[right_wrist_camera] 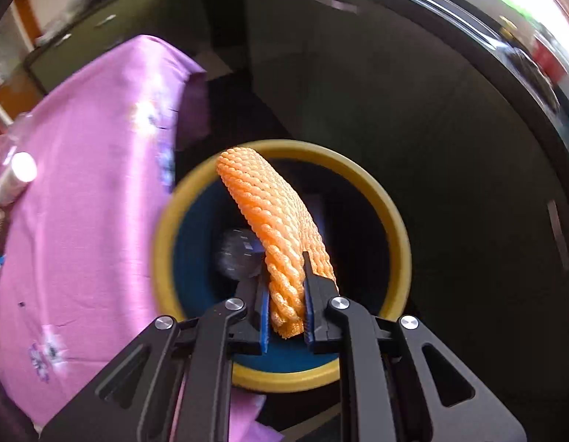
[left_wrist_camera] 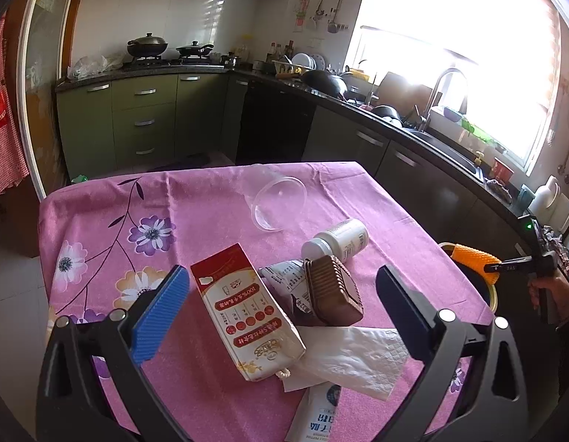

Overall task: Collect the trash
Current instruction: 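Carry the orange foam net into the bin and open the right tool, then grasp the clear plastic cup with the left tool and lift it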

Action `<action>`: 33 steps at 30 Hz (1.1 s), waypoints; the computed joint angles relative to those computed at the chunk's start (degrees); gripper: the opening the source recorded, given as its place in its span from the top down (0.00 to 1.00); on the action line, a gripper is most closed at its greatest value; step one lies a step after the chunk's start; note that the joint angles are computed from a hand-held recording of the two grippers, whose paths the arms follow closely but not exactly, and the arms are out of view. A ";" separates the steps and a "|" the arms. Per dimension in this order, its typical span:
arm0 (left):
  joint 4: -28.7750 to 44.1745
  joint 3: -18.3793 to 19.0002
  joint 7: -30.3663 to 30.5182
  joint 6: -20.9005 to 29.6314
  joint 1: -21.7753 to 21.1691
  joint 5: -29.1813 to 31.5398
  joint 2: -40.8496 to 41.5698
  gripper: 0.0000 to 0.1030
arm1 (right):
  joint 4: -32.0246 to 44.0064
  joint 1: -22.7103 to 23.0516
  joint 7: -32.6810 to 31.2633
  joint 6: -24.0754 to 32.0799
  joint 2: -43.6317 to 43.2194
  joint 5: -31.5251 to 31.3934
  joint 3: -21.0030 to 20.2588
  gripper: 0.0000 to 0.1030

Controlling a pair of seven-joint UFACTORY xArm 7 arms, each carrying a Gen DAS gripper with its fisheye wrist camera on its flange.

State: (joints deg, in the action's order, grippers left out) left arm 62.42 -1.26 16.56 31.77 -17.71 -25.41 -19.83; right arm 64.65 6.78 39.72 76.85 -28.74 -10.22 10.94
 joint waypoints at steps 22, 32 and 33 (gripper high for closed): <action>4.63 -2.83 -6.58 4.08 2.00 6.60 3.59 0.06 | -5.12 2.86 5.41 -11.41 -7.98 7.67 2.38 0.35; 35.40 -5.69 -15.18 22.63 3.81 23.69 26.15 0.07 | -5.98 4.86 5.07 -17.76 -7.91 8.91 2.57 0.34; 39.78 -5.63 -15.81 25.04 3.32 25.22 29.64 0.08 | -6.21 4.92 4.96 -18.12 -8.05 9.06 2.45 0.34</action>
State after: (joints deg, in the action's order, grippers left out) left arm 102.20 -6.89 0.75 56.81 -14.39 -0.19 9.81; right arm 58.45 11.70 44.68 58.72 -36.79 -1.16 13.39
